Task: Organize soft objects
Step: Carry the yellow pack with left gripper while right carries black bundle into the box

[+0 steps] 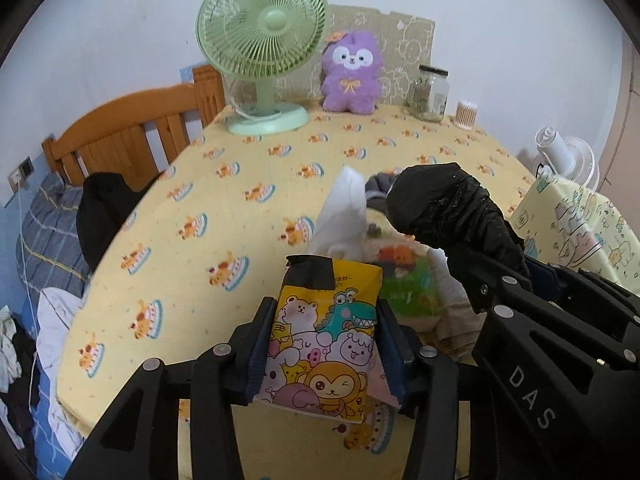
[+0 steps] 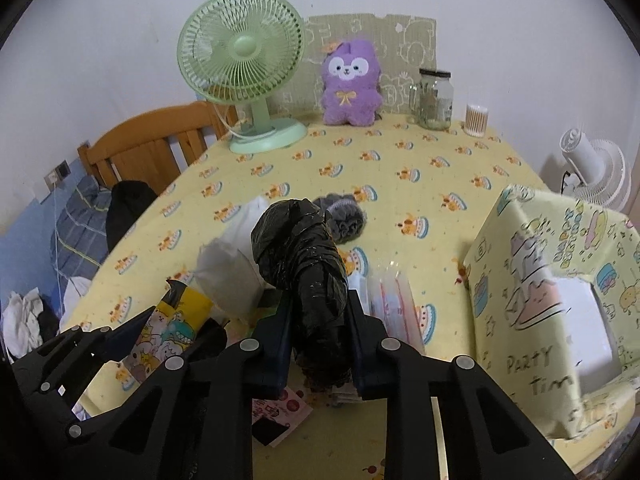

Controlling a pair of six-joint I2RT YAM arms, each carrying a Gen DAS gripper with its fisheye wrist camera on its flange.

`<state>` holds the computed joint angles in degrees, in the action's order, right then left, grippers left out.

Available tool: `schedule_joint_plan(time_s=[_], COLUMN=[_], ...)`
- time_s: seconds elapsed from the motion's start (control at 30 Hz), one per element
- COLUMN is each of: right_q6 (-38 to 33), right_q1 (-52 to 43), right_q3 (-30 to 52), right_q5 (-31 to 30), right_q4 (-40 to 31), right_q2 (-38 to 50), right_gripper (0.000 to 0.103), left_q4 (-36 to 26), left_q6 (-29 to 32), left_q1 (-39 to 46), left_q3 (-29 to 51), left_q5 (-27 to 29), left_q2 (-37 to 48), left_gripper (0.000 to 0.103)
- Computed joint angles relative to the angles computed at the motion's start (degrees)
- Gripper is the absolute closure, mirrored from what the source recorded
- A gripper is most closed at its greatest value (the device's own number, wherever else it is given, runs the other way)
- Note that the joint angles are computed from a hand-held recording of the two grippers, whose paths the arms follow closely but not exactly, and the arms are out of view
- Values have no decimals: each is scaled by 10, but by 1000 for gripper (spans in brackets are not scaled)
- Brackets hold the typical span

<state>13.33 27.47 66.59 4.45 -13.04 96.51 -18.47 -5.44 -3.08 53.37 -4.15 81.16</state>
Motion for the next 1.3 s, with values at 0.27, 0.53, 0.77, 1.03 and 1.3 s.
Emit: schedule_joint_plan(time_s=[0.27,0.53,0.77,1.03,1.3], right_q6=[-8,-22,-30,-45,-63], right_q1=[-9,-20,-35,-64,-109], right_q3=[11,21,22,17,9], right_q5=[-2,-1,-20,-33,-60], right_q4=[-24,-47,-58,-62,-58], right_q2=[-41,-87,-115,-128,-138], right_gripper=[76,76,76,76,76], left_q4=[-24,-37,-42,-45,-43], left_q6=[2,-3,-12,-29,-36], left_q1=[-18,-42,-62,-104,-145], left_q3=[32,54,65,85,114], left_q5=[-17,-35,-49,-81,-102], left_q2=[-24,-58,-69,-53,-22], left_gripper=[53,53,53,53,53])
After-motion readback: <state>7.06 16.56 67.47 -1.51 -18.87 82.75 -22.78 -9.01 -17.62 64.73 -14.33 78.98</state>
